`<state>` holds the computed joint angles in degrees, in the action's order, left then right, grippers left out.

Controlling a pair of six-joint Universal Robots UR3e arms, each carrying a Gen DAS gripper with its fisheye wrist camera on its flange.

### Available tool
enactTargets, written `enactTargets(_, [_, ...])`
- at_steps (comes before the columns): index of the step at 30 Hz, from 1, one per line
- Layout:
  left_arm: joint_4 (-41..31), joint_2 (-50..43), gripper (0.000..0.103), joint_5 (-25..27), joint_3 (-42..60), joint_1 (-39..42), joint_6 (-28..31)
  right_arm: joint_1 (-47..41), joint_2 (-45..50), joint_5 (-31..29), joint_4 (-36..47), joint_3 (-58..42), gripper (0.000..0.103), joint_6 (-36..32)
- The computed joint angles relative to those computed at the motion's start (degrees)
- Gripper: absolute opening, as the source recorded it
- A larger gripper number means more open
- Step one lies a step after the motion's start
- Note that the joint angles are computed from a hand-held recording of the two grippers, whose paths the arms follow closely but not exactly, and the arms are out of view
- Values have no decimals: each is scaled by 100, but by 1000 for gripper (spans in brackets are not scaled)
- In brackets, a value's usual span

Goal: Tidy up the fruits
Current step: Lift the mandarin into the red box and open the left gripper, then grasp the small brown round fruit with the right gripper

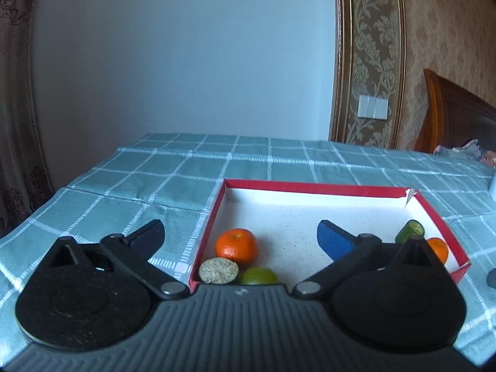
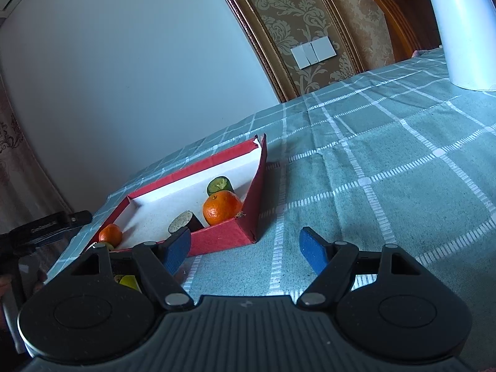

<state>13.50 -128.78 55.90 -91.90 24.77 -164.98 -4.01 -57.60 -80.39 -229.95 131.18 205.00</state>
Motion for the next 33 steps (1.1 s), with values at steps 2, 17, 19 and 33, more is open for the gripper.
enactTargets(2, [180, 289, 103, -305, -579, 241, 146, -5, 0, 32, 10, -9, 77, -32])
enactTargets(17, [42, -58, 103, -1116, -816, 989, -422, 1451, -428, -1064, 3001, -1670, 77, -2323])
enactTargets(19, [296, -68, 103, -1142, -940, 995, -371, 1562, -322, -1229, 3240, -1910, 77, -2456])
enactTargets(33, [343, -33, 103, -1352, -1042, 1008, -95, 1711, 156, -1269, 3906, -2727, 48, -2771])
